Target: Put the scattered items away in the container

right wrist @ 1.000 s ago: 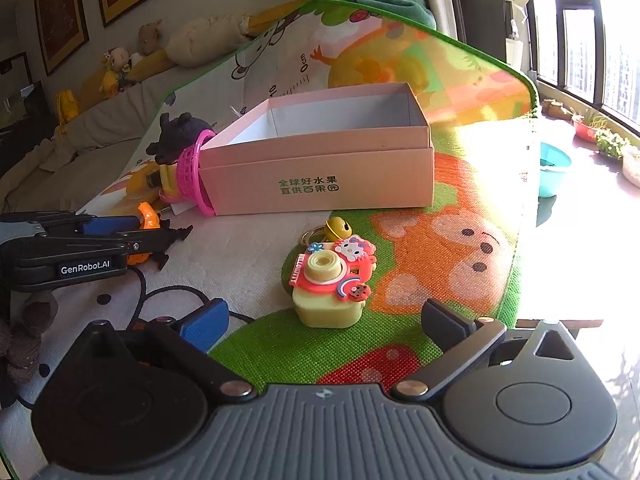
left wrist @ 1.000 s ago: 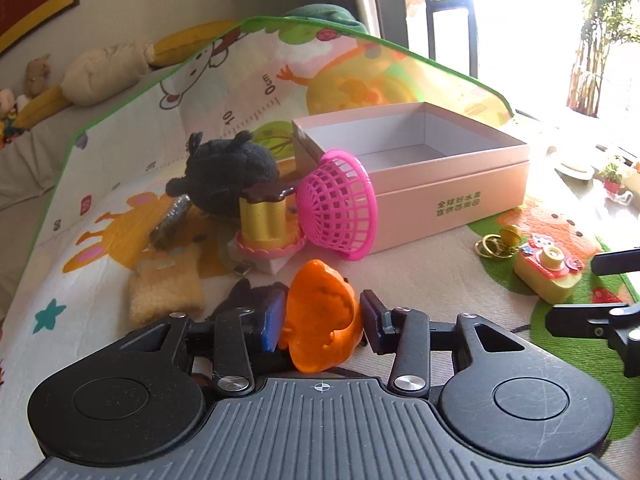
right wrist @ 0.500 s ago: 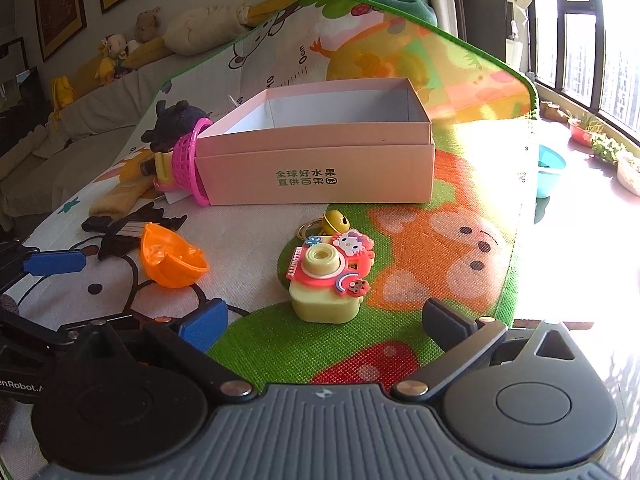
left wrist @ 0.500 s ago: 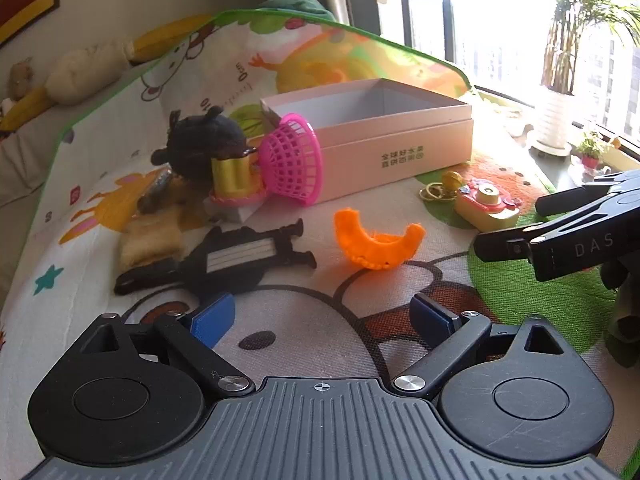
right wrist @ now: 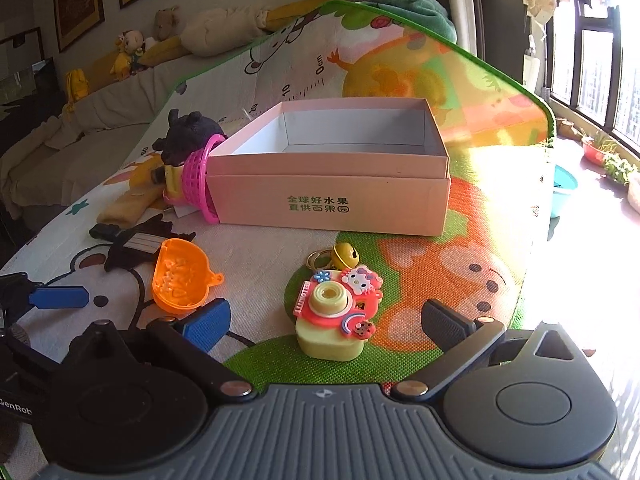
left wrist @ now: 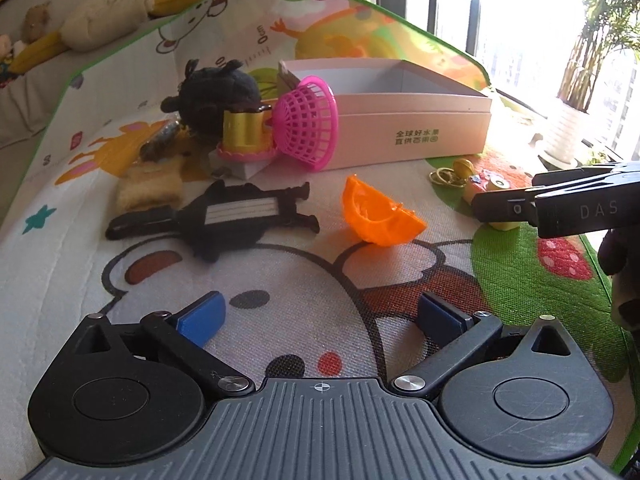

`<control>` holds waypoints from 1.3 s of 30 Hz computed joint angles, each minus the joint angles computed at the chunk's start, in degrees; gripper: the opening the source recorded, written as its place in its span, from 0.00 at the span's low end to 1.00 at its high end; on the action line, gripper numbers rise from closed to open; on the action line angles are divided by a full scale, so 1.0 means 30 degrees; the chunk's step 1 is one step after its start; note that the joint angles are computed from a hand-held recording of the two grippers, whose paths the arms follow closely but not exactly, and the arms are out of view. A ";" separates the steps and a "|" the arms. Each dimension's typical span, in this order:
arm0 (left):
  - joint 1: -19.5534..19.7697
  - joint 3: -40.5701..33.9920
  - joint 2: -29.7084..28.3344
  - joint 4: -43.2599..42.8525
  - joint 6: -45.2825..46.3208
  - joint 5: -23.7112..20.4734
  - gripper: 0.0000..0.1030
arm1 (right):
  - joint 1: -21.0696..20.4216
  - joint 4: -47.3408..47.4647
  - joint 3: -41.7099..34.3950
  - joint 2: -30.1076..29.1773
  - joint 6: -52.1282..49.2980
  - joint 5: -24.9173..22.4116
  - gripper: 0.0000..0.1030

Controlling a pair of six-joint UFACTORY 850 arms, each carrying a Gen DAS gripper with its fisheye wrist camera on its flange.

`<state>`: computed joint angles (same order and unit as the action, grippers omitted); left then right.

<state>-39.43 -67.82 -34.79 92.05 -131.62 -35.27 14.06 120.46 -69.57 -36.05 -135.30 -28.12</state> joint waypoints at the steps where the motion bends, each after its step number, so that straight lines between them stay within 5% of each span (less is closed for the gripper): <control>1: -0.0005 -0.0012 -0.0005 -0.0059 0.0069 -0.0001 1.00 | 0.0055 -0.0212 -0.0281 -0.0167 0.0182 -0.0016 0.93; 6: -0.0115 -0.0015 -0.0046 -0.0042 0.0119 -0.0268 1.00 | 0.0349 -0.1994 -0.1086 -0.0722 0.1362 0.0742 0.65; 8: -0.0120 0.0038 -0.0014 0.0124 -0.0044 -0.0278 1.00 | 0.0231 -0.1733 -0.0635 -0.0424 0.0692 0.0426 0.44; 15: -0.0201 0.0325 0.0256 0.3237 -0.1807 -0.0517 1.00 | -0.0391 -0.0140 0.1596 0.0941 -0.1625 -0.0581 0.44; 22: 0.0438 -0.1189 -0.0687 0.4476 -0.0488 -0.0255 1.00 | -0.0764 0.1670 0.2946 0.1425 -0.3567 -0.1300 0.45; 25: 0.0903 -0.1604 -0.1016 0.5155 -0.0315 0.0371 0.99 | -0.0795 0.2281 0.3160 0.1508 -0.4194 -0.1871 0.64; 27: 0.1132 -0.1827 -0.1146 0.5349 -0.0185 0.0830 0.91 | -0.0786 0.2162 0.3094 0.1457 -0.4062 -0.1858 0.67; 28: 0.1260 -0.2004 -0.1245 0.5282 0.0057 0.1188 0.76 | -0.0784 0.1866 0.2973 0.1388 -0.3733 -0.1759 0.67; 29: 0.1360 -0.2138 -0.1328 0.5275 0.0208 0.1519 0.71 | -0.0765 0.1629 0.2854 0.1328 -0.3387 -0.1577 0.67; 39: 0.1521 -0.2011 -0.1401 0.7828 -0.1271 0.2608 0.77 | -0.0482 0.1872 0.2832 0.1342 -0.3945 -0.0943 0.68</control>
<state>-34.86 -73.85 -39.00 115.53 -135.44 -27.45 12.61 126.08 -61.08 -32.02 -147.13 -30.95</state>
